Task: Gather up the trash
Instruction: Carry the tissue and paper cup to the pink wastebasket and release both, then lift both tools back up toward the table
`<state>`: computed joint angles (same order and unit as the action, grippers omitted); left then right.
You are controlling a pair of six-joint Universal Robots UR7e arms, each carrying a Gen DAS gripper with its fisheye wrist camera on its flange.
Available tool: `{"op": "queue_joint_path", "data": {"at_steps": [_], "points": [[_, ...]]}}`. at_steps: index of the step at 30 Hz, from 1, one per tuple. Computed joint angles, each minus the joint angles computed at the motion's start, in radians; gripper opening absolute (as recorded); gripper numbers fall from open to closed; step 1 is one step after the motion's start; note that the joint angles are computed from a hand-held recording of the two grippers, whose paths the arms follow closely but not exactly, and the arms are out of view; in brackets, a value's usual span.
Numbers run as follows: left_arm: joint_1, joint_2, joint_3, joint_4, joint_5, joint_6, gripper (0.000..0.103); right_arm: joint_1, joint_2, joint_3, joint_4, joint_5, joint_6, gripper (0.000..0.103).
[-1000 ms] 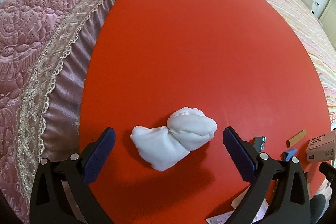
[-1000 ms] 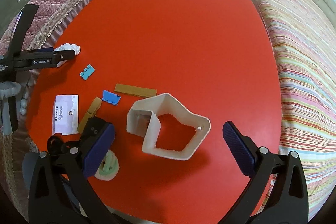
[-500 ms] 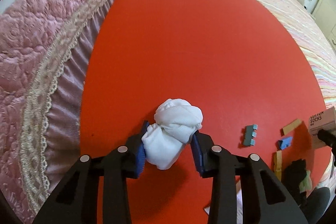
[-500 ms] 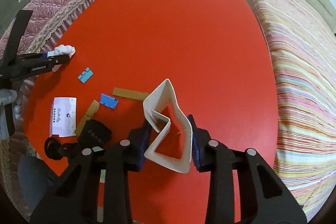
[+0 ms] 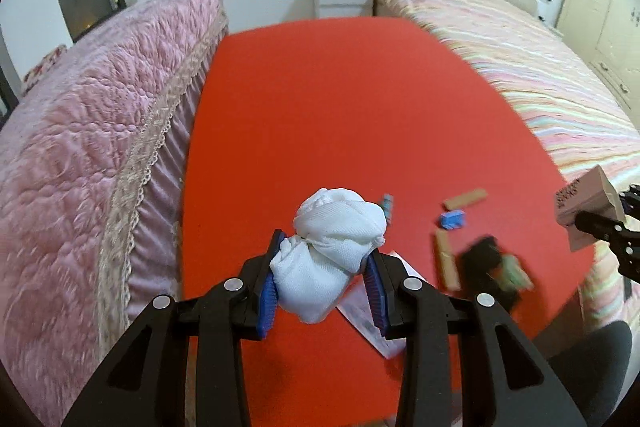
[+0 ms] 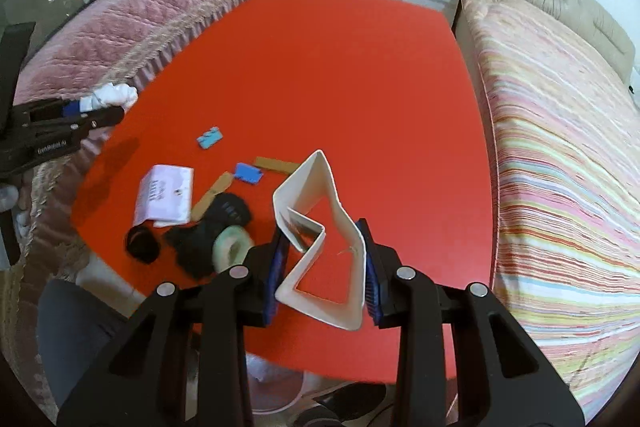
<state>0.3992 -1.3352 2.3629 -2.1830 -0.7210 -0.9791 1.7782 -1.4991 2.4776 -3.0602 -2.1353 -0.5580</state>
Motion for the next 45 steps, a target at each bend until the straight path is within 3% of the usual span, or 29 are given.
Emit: {"op": "queue_joint_path", "data": {"at_steps": [10, 16, 26, 32, 37, 38, 40, 42, 43, 45], "points": [[-0.277, -0.098, 0.076, 0.143, -0.074, -0.206, 0.037, 0.057, -0.274, 0.148, 0.111, 0.061, 0.01, 0.033], [-0.381, -0.106, 0.116, 0.135, -0.142, -0.264, 0.037, 0.069, -0.414, 0.208, 0.212, 0.097, 0.017, 0.034], [-0.487, -0.059, 0.2, -0.02, -0.289, -0.313, 0.037, 0.042, -0.593, 0.29, 0.378, 0.148, 0.022, 0.036], [-0.504, 0.003, 0.235, -0.154, -0.365, -0.302, 0.038, -0.009, -0.66, 0.325, 0.453, 0.181, 0.009, 0.037], [-0.505, 0.018, 0.244, -0.195, -0.385, -0.297, 0.039, -0.043, -0.704, 0.336, 0.509, 0.212, 0.002, 0.042], [-0.505, 0.019, 0.244, -0.197, -0.387, -0.298, 0.043, -0.046, -0.712, 0.335, 0.521, 0.218, 0.003, 0.044], [-0.504, 0.013, 0.25, -0.221, -0.392, -0.294, 0.059, -0.052, -0.729, 0.332, 0.543, 0.227, 0.003, 0.063], [-0.513, 0.0, 0.254, -0.207, -0.375, -0.315, 0.089, -0.056, -0.74, 0.332, 0.544, 0.229, 0.005, 0.08], [-0.516, 0.001, 0.254, -0.201, -0.367, -0.327, 0.09, -0.057, -0.744, 0.332, 0.54, 0.228, 0.008, 0.088], [-0.514, -0.013, 0.253, -0.17, -0.358, -0.355, 0.093, -0.062, -0.748, 0.329, 0.539, 0.231, 0.014, 0.094]]}}
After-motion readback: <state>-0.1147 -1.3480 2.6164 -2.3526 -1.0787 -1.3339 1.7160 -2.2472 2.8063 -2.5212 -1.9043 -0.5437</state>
